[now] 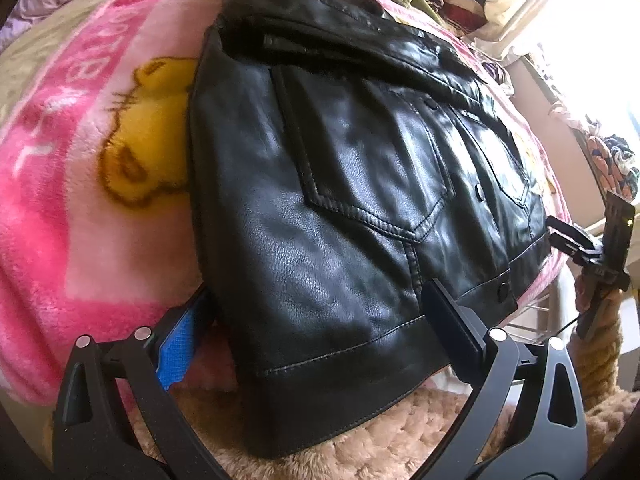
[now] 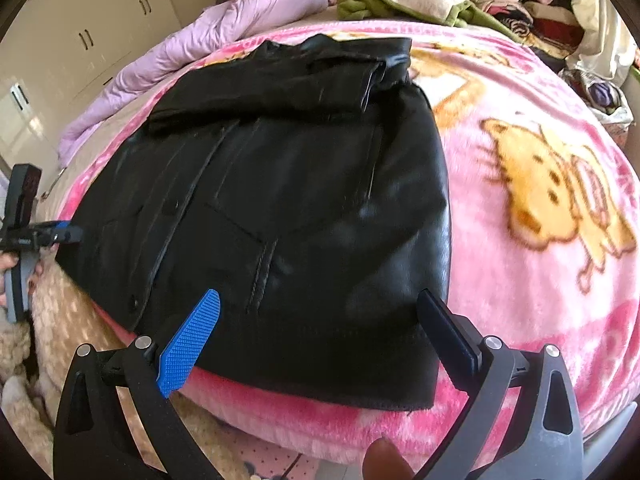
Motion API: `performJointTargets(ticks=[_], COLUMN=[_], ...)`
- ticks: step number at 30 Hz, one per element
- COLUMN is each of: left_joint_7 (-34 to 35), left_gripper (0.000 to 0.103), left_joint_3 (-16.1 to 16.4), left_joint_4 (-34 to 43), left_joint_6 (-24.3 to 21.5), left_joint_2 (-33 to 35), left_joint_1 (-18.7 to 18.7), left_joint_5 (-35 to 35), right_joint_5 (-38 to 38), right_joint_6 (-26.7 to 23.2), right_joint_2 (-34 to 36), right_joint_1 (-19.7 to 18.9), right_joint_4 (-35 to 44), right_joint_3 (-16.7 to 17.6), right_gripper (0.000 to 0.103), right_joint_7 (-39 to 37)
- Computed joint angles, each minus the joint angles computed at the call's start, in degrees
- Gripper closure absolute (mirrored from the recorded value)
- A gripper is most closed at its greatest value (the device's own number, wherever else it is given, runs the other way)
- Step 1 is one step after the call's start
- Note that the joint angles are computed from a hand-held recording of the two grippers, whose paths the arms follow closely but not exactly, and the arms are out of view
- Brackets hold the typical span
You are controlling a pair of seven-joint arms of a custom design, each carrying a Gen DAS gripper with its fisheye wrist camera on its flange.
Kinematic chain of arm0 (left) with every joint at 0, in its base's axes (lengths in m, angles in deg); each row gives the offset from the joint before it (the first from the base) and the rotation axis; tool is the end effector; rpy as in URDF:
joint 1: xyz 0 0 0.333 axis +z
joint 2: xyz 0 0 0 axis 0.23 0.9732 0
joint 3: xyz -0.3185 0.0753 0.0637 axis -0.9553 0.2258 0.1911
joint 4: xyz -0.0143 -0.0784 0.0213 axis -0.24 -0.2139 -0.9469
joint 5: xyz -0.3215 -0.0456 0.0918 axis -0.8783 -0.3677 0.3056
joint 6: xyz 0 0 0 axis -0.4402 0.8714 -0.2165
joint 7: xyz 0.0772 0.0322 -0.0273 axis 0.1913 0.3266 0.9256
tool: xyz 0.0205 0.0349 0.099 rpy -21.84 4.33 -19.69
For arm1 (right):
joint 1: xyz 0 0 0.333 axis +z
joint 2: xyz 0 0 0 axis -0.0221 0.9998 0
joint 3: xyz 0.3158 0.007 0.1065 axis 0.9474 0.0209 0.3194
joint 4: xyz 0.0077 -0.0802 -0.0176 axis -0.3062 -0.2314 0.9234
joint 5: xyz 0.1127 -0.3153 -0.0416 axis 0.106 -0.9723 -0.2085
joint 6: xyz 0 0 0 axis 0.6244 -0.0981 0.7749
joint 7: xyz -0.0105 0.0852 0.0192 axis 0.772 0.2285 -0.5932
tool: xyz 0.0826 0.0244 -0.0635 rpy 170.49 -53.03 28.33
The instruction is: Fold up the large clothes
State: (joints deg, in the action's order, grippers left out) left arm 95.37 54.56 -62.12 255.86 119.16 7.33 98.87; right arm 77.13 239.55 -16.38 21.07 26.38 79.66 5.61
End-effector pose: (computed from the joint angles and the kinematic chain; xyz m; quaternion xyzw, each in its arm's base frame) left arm 0.6308 -0.2719 0.3194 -0.7127 0.6464 -0.2709 0.0313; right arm 0.7160 0.3076 0.3330 -0.8044 0.5066 -0.0750 0.3010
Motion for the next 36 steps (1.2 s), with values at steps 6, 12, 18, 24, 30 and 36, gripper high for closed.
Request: performJointTargets(ticks=[6, 12, 18, 24, 30, 36], left_joint_7=[3.9, 2.9, -0.5, -4.0, -9.1, -13.5], left_gripper=[0.015, 0.038, 0.075, 0.094, 0.096, 0.096], left_joint_3=[-5.0, -1.7, 1.1, 2.7, 4.1, 5.7], left_joint_4=[0.3, 1.3, -1.3, -5.7, -10.7, -8.6], left_joint_6=[-0.1, -2.0, 1.5, 7.7, 16.0, 19.5], left_joint_2=[1.7, 1.2, -0.5, -2.8, -6.8, -8.0], left_joint_1=[4.2, 1.2, -0.3, -0.2, 1.0, 1.5], left_joint_5=[-3.1, -2.7, -0.8, 2.6, 5.6, 9.1], right_joint_5=[0.7, 2.2, 7.0, 16.3, 28.1, 37.6], right_joint_6=[1.7, -4.0, -3.3, 3.1, 6.9, 8.2], right_joint_2=[-1.4, 3.0, 3.8, -2.4, -8.6, -9.1], right_joint_1=[-0.6, -3.6, -6.8, -10.5, -14.2, -14.3], right_joint_4=[-2.8, 4.1, 3.3, -7.8, -14.8, -10.8], right_joint_3=[-0.7, 1.7, 5.7, 11.0, 17.3, 18.8], right_gripper=[0.005, 0.006, 0.039, 0.084, 0.092, 0.093], right_joint_7=[0.2, -0.4, -5.0, -14.6, -28.2, -35.2])
